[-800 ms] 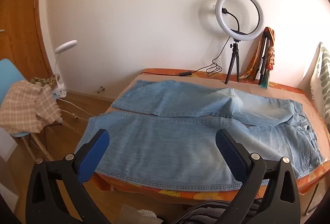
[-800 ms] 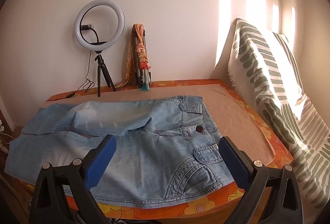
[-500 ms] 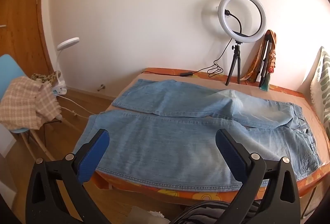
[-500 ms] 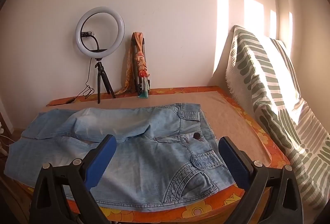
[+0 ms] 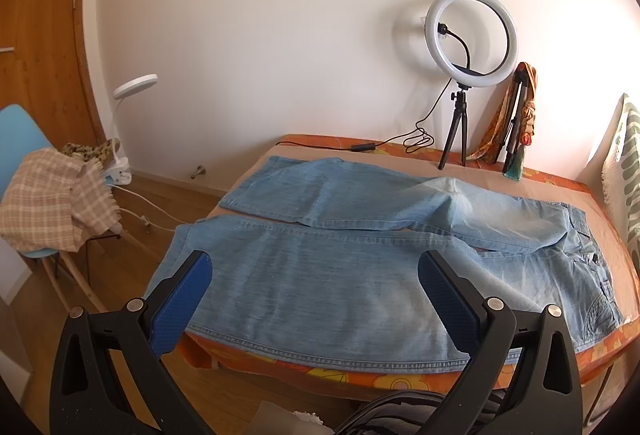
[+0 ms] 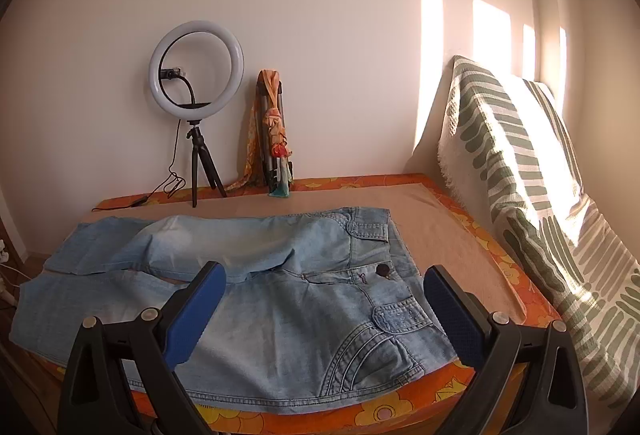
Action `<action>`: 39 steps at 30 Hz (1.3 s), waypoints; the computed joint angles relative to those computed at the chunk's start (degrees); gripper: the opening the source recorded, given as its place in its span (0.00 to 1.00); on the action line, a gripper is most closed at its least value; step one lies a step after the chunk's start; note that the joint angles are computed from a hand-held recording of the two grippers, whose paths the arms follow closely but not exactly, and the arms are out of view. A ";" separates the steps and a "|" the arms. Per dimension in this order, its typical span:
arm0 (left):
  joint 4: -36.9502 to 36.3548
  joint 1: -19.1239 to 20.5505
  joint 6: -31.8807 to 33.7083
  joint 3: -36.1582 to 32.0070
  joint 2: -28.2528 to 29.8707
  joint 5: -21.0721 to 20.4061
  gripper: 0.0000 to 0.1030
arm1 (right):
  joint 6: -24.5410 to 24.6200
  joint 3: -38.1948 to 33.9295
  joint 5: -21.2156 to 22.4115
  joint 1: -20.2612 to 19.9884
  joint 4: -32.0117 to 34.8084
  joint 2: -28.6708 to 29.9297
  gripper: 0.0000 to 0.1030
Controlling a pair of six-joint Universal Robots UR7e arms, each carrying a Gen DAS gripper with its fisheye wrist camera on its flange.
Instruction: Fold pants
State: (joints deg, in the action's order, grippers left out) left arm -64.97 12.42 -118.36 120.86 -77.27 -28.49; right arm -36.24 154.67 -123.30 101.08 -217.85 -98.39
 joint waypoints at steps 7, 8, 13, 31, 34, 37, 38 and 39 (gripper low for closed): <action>0.67 -0.16 -1.08 -0.01 0.11 -0.23 0.99 | -0.10 0.25 0.23 -0.15 -0.57 0.16 0.98; 0.78 -0.17 -1.12 -0.02 0.06 -0.32 0.99 | -0.05 0.21 0.19 -0.13 -0.54 0.19 0.98; 0.88 -0.19 -1.36 -0.03 0.16 -0.33 0.99 | -0.20 0.33 0.29 -0.20 -0.76 0.25 0.98; 0.79 -0.24 -1.25 0.15 -0.10 -0.43 0.99 | -0.04 0.33 0.21 -0.06 -0.91 0.47 0.98; 0.77 -0.18 -1.25 0.03 0.02 -0.47 0.99 | 0.08 0.35 0.29 -0.13 -0.59 0.29 0.98; 0.86 -0.20 -1.42 0.01 0.14 -0.51 0.99 | 0.02 0.33 0.12 0.05 -0.89 0.58 0.98; 0.99 -0.23 -1.47 0.02 0.06 -0.61 0.99 | 0.05 0.35 0.27 -0.07 -0.86 0.50 0.98; 1.03 -0.24 -1.49 0.16 -0.15 -0.66 0.99 | 0.07 0.31 0.26 -0.04 -0.92 0.61 0.98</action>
